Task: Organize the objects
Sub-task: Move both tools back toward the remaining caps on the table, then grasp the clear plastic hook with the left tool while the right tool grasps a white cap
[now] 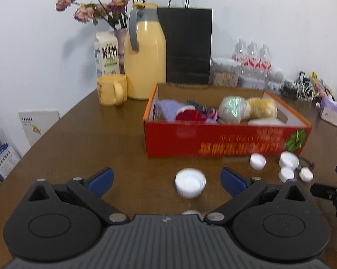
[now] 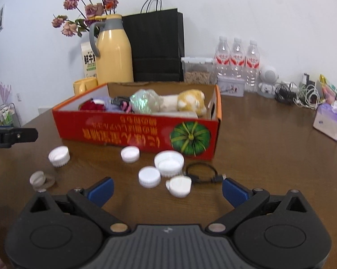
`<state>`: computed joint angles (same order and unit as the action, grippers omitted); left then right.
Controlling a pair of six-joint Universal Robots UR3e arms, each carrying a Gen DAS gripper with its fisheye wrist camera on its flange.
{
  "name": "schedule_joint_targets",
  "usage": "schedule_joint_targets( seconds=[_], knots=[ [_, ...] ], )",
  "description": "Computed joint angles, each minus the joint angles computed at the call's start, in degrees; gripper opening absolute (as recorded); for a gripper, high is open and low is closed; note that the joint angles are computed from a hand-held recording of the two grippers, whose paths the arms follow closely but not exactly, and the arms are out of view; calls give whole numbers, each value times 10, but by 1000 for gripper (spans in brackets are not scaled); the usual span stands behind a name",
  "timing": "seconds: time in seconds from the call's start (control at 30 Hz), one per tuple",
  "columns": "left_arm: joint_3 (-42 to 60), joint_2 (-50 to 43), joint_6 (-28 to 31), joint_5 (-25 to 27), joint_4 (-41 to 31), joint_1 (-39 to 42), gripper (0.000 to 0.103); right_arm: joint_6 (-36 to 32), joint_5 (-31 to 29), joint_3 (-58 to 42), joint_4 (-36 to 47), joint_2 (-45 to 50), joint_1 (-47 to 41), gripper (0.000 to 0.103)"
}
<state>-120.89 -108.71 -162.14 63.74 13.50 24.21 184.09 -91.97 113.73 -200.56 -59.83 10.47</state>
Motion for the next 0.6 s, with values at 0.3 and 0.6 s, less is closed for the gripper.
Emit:
schedule_joint_targets(
  seconds=[0.3, 0.6],
  knots=[
    [-49, 4, 53, -2, -16, -1, 103, 3, 3, 27, -9, -11, 2, 103],
    [-56, -4, 62, -1, -22, -5, 103, 4, 0, 34, -7, -11, 8, 103]
  ],
)
